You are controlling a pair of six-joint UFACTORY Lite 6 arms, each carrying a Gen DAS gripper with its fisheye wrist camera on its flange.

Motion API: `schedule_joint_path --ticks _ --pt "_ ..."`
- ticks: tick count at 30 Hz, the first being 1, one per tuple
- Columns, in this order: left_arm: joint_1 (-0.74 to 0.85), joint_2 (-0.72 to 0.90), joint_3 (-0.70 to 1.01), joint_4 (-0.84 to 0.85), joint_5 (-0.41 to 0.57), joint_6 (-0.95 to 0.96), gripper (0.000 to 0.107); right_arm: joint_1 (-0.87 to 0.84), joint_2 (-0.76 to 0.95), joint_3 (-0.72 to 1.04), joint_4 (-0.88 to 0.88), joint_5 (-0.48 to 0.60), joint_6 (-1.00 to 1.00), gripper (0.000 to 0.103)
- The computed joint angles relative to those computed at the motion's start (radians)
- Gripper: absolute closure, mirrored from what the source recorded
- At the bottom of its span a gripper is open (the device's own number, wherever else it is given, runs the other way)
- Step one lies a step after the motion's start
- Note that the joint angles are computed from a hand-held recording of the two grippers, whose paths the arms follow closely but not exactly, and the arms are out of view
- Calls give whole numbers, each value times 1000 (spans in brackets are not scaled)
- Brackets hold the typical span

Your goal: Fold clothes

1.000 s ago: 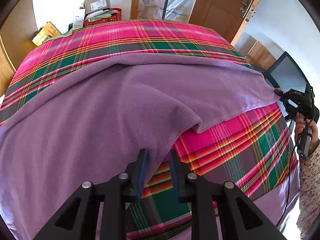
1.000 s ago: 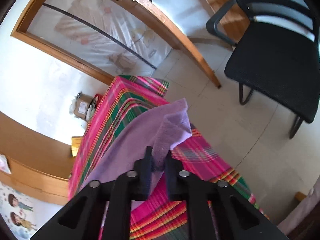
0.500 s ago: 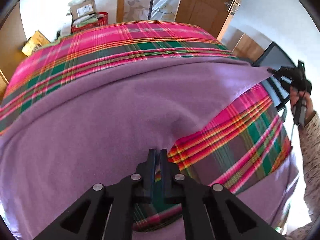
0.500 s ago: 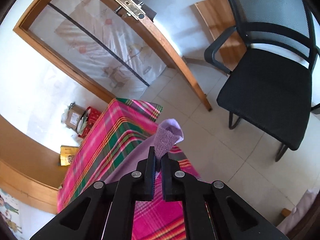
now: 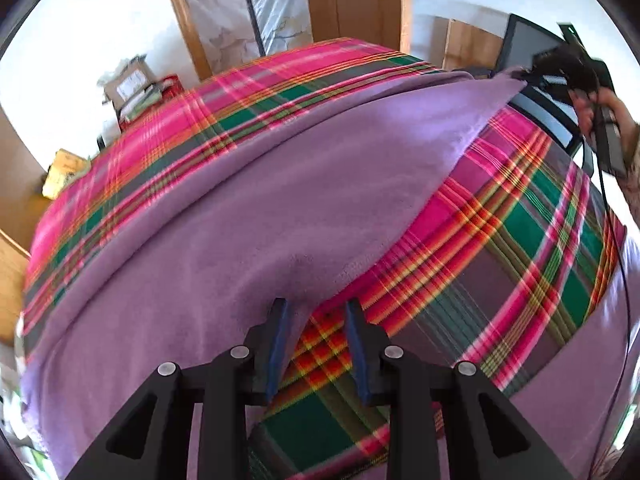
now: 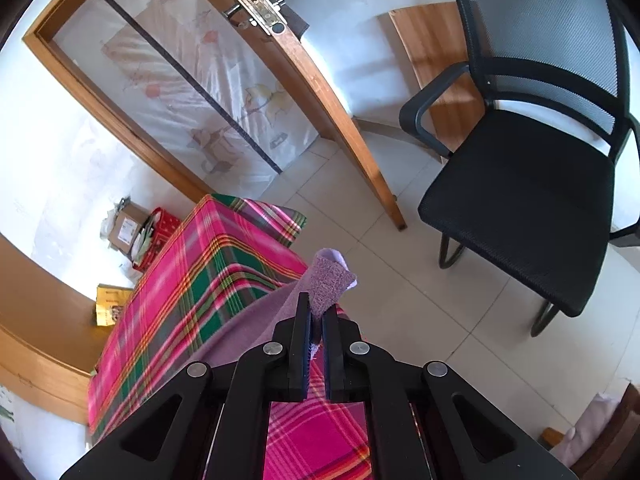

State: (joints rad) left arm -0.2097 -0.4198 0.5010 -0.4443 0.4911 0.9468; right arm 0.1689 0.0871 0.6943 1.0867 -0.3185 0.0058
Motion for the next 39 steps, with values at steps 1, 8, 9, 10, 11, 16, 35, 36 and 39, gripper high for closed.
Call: schedule_joint_path --ticks 1,8,9,10,11,16,35,36,39 --pt "-2 8 4 -7 -3 2 78 -2 3 -3 -12 5 12 98" --pt "33 70 53 -62 6 -14 104 -3 21 -30 -115 -5 136 98" --pt "54 68 60 -88 32 13 104 -2 18 -37 -124 -9 146 98" --pt "73 53 61 -110 69 40 104 -1 11 -44 -132 -8 155 98" --pt "95 30 60 -128 107 69 104 -1 6 -48 -130 -6 153 98" --pt "159 -127 36 -121 296 144 104 15 -58 -65 -9 -6 28 98" --pt "-26 -194 -67 75 259 -40 97 173 47 21 772 -215 -759 90" --pt "-28 -202 -67 73 276 -43 97 183 40 17 797 -226 -768 89" --pt "18 -168 -43 4 374 26 96 247 20 40 916 -324 -836 88"
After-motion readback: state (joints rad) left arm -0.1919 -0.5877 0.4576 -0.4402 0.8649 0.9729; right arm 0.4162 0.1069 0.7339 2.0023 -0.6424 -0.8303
